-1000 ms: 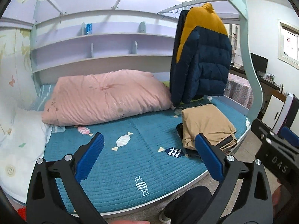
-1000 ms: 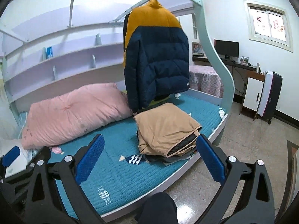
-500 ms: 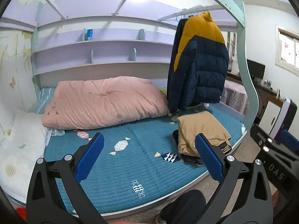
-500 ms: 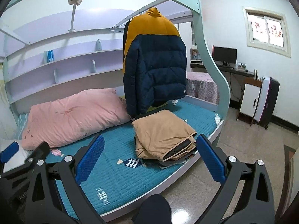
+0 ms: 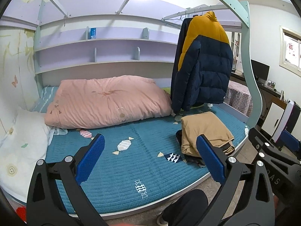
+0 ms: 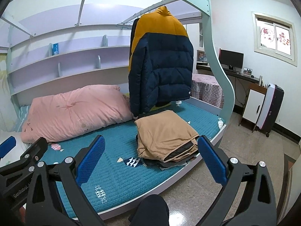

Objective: Fold large clothes

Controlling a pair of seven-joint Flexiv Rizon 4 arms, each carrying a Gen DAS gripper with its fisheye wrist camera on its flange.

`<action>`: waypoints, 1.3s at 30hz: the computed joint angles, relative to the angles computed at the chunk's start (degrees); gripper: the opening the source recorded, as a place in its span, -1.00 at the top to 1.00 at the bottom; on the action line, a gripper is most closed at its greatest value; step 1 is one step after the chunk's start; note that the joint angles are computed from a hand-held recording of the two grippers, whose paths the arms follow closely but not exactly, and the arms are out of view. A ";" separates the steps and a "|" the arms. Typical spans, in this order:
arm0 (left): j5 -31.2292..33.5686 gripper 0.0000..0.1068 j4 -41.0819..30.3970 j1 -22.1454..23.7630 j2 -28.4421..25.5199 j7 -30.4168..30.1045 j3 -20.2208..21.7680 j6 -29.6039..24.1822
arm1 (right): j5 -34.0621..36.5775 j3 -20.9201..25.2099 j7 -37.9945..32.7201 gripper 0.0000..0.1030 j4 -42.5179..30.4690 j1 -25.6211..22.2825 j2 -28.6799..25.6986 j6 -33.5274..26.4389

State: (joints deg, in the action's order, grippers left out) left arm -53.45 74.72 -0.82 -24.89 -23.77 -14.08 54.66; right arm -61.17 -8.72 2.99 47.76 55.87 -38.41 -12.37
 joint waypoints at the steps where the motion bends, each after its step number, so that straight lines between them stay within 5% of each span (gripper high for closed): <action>1: 0.07 -0.84 -0.06 0.03 -0.03 -0.16 0.05 -0.21 | -0.01 0.02 0.03 -0.85 0.06 -0.04 0.06 0.12; 39: 3.72 -0.84 -0.96 -0.11 -0.79 -3.81 0.47 -2.21 | 1.81 1.29 -0.60 -0.85 1.72 -1.34 1.19 2.44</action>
State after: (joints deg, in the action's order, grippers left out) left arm -49.73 73.76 -0.93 -25.68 -27.58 -13.60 52.45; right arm -59.36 -7.43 2.40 49.48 54.53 -37.23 -9.94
